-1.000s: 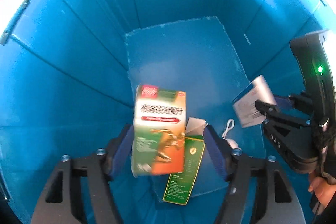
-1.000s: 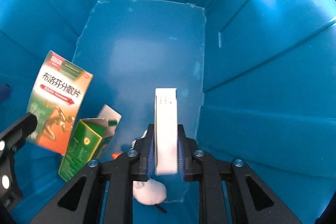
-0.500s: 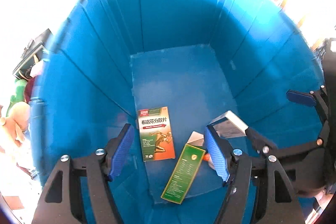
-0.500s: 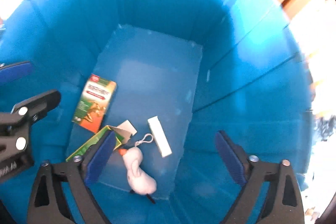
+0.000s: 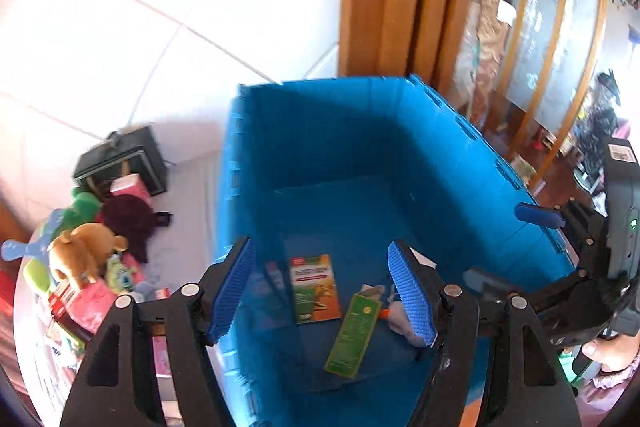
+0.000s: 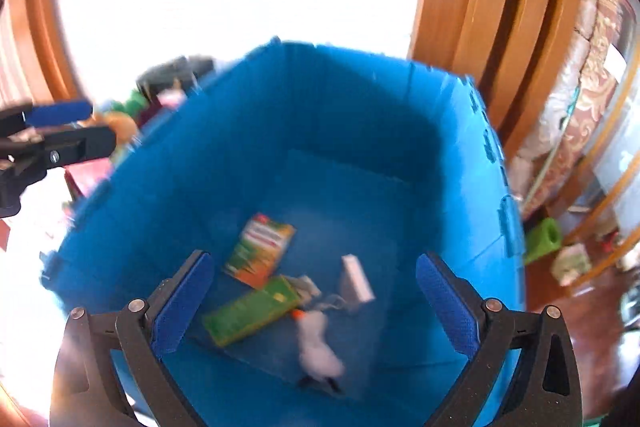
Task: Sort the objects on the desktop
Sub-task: 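Withdraw both tools from the crate back toward the pile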
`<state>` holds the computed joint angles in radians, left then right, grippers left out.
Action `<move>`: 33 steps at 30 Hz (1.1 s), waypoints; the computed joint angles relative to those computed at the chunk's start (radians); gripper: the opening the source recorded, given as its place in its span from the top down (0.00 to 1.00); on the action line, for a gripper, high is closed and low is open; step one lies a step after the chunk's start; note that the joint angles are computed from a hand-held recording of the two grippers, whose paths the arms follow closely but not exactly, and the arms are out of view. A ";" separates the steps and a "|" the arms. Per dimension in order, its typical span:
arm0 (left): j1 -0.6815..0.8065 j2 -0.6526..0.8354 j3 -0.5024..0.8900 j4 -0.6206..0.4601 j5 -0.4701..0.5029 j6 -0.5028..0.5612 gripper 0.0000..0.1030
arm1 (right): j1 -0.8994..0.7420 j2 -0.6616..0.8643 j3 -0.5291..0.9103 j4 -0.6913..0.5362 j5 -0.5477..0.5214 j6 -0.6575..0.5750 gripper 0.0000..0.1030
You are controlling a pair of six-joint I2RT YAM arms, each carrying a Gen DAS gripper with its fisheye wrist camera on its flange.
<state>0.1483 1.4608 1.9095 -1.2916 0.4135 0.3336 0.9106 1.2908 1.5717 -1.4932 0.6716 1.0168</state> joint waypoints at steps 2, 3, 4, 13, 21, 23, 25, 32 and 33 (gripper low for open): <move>0.093 -0.058 -0.074 0.042 0.039 0.020 0.34 | 0.073 0.003 -0.009 0.029 0.073 0.054 0.00; 0.159 -0.078 -0.103 0.056 0.081 0.045 0.34 | 0.102 0.014 -0.006 0.039 0.106 0.078 0.00; 0.229 -0.093 -0.130 0.062 0.119 0.070 0.34 | 0.125 0.024 -0.003 0.062 0.129 0.083 0.00; 0.867 -0.084 -0.287 0.138 0.315 0.266 0.34 | 0.217 0.146 -0.012 0.479 0.190 -0.127 0.00; 1.291 0.068 -0.373 0.341 0.387 0.437 0.34 | 0.302 0.393 0.137 0.796 0.173 -0.325 0.00; 1.360 0.152 -0.337 0.343 0.403 0.494 0.34 | 0.316 0.498 0.246 0.792 0.161 -0.330 0.00; 1.414 0.248 -0.276 0.317 0.411 0.547 0.34 | 0.330 0.620 0.394 0.745 0.154 -0.319 0.00; 1.493 0.529 -0.105 0.268 0.381 0.702 0.34 | 0.382 1.083 1.008 0.368 0.151 -0.113 0.00; 1.495 0.566 -0.081 0.244 0.380 0.734 0.34 | 0.384 1.162 1.120 0.286 0.137 -0.059 0.00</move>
<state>1.6431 2.0267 1.8290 -1.0474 0.7931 1.0673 1.2951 2.4524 2.6920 -1.2069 0.8090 0.9582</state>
